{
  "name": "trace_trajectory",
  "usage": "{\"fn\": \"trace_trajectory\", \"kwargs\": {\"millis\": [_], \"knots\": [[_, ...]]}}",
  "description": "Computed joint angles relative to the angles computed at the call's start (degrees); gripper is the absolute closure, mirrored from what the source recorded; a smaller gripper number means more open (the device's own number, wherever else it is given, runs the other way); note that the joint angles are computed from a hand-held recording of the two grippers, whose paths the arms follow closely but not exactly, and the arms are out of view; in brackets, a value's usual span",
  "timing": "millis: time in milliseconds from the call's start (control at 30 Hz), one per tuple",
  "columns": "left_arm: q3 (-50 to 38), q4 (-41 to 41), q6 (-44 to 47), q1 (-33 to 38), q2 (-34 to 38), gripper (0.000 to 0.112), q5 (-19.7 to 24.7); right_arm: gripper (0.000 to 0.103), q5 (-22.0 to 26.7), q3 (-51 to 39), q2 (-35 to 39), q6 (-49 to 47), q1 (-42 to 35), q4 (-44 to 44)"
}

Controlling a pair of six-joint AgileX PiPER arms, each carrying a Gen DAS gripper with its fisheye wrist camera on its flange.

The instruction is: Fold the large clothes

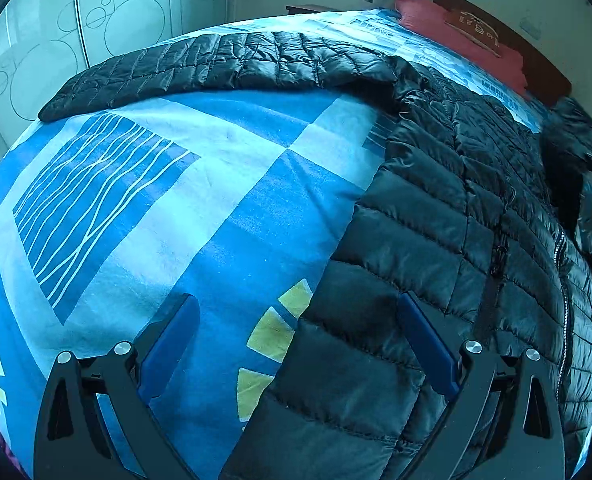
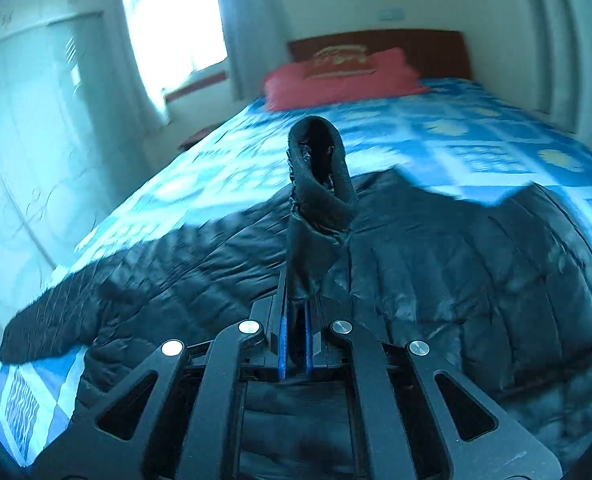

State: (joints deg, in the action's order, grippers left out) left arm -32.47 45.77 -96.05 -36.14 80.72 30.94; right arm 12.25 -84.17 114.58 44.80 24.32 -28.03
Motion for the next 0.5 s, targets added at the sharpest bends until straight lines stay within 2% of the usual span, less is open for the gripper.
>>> {"fn": "trace_trajectory", "kwargs": {"millis": [33, 100, 167, 233, 333, 400, 467, 500], "knots": [[0.19, 0.24, -0.34, 0.03, -0.01, 0.014, -0.15, 0.097, 1.28, -0.11, 0.13, -0.47, 1.18, 0.68], [0.19, 1.18, -1.52, -0.58, 0.44, 0.014, 0.26, 0.097, 3.57, -4.73, 4.0, -7.9, 2.94, 8.03], [0.21, 2.25, -2.56, -1.09, 0.88, 0.014, 0.74, 0.096, 5.67, -7.52, 6.56, -12.04, 4.05, 11.56], [0.2, 3.02, -3.51, -1.64, 1.24, 0.014, 1.19, 0.092, 7.35, -9.19, 8.44, -16.17, 4.24, 14.38], [0.13, 3.48, -3.94, -1.75, 1.62, 0.014, 1.32, 0.078, 10.68, -13.69, 11.76, -25.55, 4.77, 24.02], [0.08, 3.5, -3.96, -1.67, 1.84, 0.014, 1.2, 0.057, 10.85, -13.6, 11.55, -31.73, 4.92, 29.92], [0.13, 3.66, -4.24, -1.78, 1.9, 0.014, 1.2, 0.05, 8.19, -9.17, 8.09, -41.08, 4.86, 38.21], [0.19, 3.83, -4.54, -1.95, 1.9, 0.014, 1.3, 0.05, 7.12, -6.39, 5.78, -44.34, 4.43, 40.9]]}}
